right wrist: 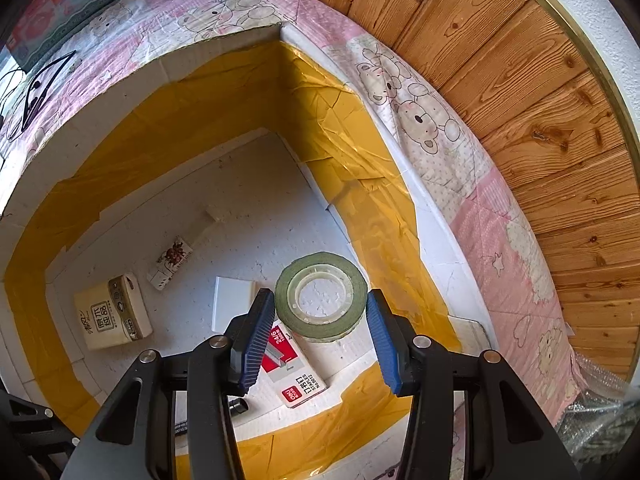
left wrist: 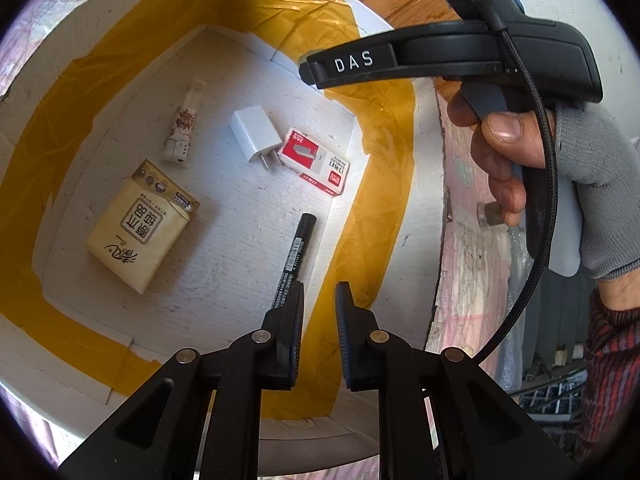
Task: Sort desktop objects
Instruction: 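Open the right tool to drop the green tape while the left tool releases the marker, then raise both open tools out of the box and move to the bedspread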
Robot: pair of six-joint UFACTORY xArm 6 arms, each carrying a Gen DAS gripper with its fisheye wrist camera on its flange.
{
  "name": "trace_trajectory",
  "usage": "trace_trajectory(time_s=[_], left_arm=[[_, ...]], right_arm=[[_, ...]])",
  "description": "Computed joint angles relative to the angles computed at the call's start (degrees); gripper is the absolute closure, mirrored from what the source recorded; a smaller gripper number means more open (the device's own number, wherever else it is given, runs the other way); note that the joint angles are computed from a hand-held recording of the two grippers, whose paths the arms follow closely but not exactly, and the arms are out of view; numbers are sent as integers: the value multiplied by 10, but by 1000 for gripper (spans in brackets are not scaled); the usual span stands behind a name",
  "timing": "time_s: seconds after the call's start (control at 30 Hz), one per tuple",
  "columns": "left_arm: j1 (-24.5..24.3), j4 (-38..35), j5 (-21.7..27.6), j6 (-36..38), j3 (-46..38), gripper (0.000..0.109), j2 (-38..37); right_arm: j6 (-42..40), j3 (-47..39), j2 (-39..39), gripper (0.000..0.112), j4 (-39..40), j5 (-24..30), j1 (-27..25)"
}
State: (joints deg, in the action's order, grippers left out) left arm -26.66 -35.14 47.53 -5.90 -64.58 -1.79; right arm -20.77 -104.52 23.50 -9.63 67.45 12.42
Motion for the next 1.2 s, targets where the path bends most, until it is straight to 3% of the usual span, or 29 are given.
trace_trajectory(time_s=[0.27, 0.5, 0.6, 0.73, 0.93, 1.2], left_arm=[[0, 9, -7, -12, 16, 89, -15], [-8, 73, -33, -46, 40, 87, -40], [24, 73, -11, 2, 62, 87, -76], [5, 130, -41, -36, 40, 87, -56], [-11, 198, -60, -75, 56, 87, -82], [-15, 235, -72, -92, 66, 87, -98]], right_arm=[[7, 7, -6, 63, 0, 0, -1], [-5, 46, -43, 63, 5, 1, 0], [-13, 72, -69, 63, 9, 2, 1], [-23, 108, -106, 63, 16, 4, 3], [-30, 155, -156, 62, 24, 5, 7], [-38, 200, -207, 62, 29, 9, 8]])
